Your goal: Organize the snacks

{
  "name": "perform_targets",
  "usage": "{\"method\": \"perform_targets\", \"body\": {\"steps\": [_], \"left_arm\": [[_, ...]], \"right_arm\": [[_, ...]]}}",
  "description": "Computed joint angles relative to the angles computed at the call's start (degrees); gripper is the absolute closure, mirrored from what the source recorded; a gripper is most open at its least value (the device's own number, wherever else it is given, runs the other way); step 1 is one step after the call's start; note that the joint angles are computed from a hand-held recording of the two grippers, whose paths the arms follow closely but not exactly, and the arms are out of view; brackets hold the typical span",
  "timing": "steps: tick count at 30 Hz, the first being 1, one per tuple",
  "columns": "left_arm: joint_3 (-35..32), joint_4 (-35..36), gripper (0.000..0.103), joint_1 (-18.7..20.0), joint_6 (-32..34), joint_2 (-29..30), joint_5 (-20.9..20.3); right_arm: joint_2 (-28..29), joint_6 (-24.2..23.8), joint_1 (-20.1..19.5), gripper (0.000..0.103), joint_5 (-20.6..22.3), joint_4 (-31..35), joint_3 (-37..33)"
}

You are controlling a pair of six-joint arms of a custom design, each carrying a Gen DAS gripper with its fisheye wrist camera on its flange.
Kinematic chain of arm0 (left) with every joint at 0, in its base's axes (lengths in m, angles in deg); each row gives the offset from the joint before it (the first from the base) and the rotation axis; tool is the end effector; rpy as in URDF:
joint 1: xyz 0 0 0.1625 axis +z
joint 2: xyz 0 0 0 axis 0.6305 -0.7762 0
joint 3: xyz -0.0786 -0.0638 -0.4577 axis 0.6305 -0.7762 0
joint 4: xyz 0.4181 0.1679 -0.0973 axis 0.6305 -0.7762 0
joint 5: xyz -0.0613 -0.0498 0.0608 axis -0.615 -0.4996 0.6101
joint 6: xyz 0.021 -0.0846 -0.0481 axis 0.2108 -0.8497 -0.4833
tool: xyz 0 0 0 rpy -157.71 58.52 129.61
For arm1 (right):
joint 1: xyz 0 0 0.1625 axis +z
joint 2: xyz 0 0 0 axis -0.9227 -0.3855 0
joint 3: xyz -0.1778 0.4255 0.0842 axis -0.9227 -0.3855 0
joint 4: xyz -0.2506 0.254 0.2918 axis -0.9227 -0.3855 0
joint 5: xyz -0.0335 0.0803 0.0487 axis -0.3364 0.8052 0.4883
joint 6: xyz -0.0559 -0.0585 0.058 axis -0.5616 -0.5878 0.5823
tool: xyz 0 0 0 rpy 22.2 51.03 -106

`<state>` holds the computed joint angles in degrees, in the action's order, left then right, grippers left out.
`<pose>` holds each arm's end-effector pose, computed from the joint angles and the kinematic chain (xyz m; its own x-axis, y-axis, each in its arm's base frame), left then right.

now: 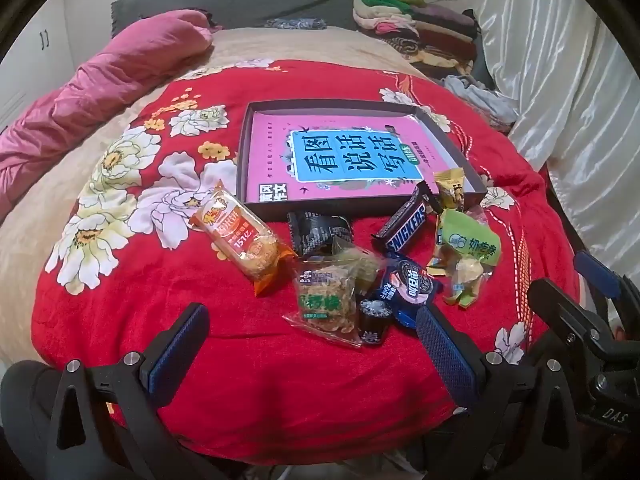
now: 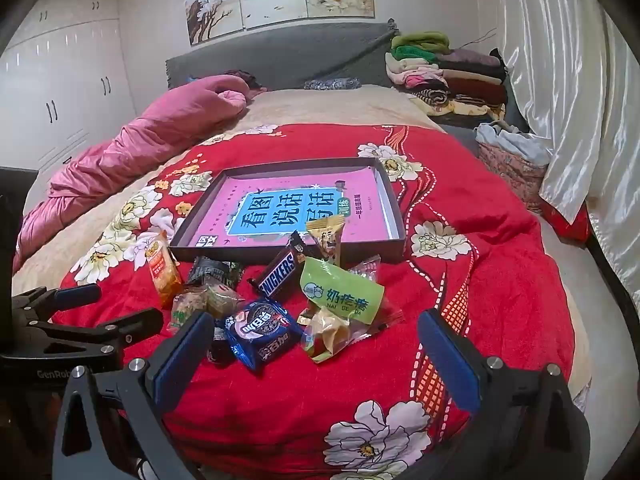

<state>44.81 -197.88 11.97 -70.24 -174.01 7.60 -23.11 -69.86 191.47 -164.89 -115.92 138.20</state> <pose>-0.0794 -0.4474 0.3148 -0.7312 -0.2884 -0.6182 0.2125 0.7649 -0.6081 0.4264 -0.4879 -0.0248 -0.6810 -0.4320 0.5913 -0.6998 0.6216 -0.3520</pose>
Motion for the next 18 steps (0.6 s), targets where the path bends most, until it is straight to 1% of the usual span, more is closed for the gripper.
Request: {"method": "perform_targets", "body": {"steps": [9, 10, 18], "left_arm": [[-0.01, -0.02, 0.000, -0.01, 0.10, -0.07, -0.09], [-0.01, -0.02, 0.000, -0.01, 0.11, -0.04, -0.10], [0.00, 0.02, 0.000, -0.04, 0.03, -0.01, -0.01]], "right_arm": [[0.20, 0.00, 0.04, 0.000, -0.08, -0.15, -0.22], [-0.57, 0.08, 0.04, 0.000, -0.03, 0.53, 0.17], [0.08, 0.09, 0.06, 0.000, -0.08, 0.19, -0.17]]}}
